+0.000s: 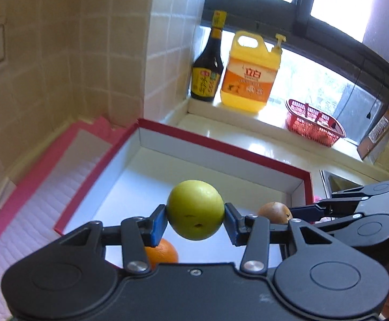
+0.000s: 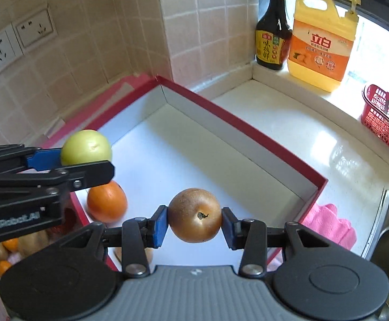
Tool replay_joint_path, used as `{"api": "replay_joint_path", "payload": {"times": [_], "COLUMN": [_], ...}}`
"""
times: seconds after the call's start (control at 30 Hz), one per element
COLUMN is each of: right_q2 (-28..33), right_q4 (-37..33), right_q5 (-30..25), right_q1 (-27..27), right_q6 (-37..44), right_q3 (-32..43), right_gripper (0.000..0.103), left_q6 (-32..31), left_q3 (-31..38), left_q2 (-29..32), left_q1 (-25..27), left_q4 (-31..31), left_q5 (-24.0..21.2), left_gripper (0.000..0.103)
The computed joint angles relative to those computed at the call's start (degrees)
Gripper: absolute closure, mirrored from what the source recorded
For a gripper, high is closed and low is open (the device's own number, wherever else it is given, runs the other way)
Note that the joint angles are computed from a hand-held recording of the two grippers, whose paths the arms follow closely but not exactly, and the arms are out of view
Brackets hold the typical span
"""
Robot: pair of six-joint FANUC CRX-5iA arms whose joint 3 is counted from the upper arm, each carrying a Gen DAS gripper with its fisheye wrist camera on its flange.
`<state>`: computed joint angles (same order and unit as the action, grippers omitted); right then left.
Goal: Organize fruits
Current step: 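Move both fruits over the red box and release them from both tools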
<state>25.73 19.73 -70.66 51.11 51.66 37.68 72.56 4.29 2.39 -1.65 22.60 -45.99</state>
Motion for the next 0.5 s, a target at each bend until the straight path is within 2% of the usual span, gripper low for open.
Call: {"api": "replay_joint_path", "payload": {"times": [0.3, 0.33, 0.37, 0.4, 0.5], "right_q2": [1.0, 0.7, 0.8, 0.8, 0.8], "right_q4": [-0.4, -0.1, 0.3, 1.0, 2.4], "right_q5": [-1.2, -0.8, -0.9, -0.7, -0.2], "right_q1": [0.4, 0.5, 0.6, 0.8, 1.3], "right_q6": [0.6, 0.2, 0.3, 0.3, 0.7], "right_q3": [0.9, 0.5, 0.5, 0.3, 0.2], "right_gripper": [0.057, 0.056, 0.054, 0.051, 0.051], "left_q6": [1.1, 1.0, 1.3, 1.1, 0.9], "left_q3": [1.1, 0.6, 0.3, -0.3, -1.8], "left_q2": [0.7, 0.3, 0.0, -0.5, -2.1], "left_q1": [-1.0, -1.0, -0.8, -0.5, 0.1], "left_q4": [-1.5, -1.3, -1.1, -0.3, 0.6], "left_q5": [-1.2, -0.6, -0.3, 0.1, 0.8], "left_gripper": [0.046, 0.040, 0.022, 0.020, 0.021]}}
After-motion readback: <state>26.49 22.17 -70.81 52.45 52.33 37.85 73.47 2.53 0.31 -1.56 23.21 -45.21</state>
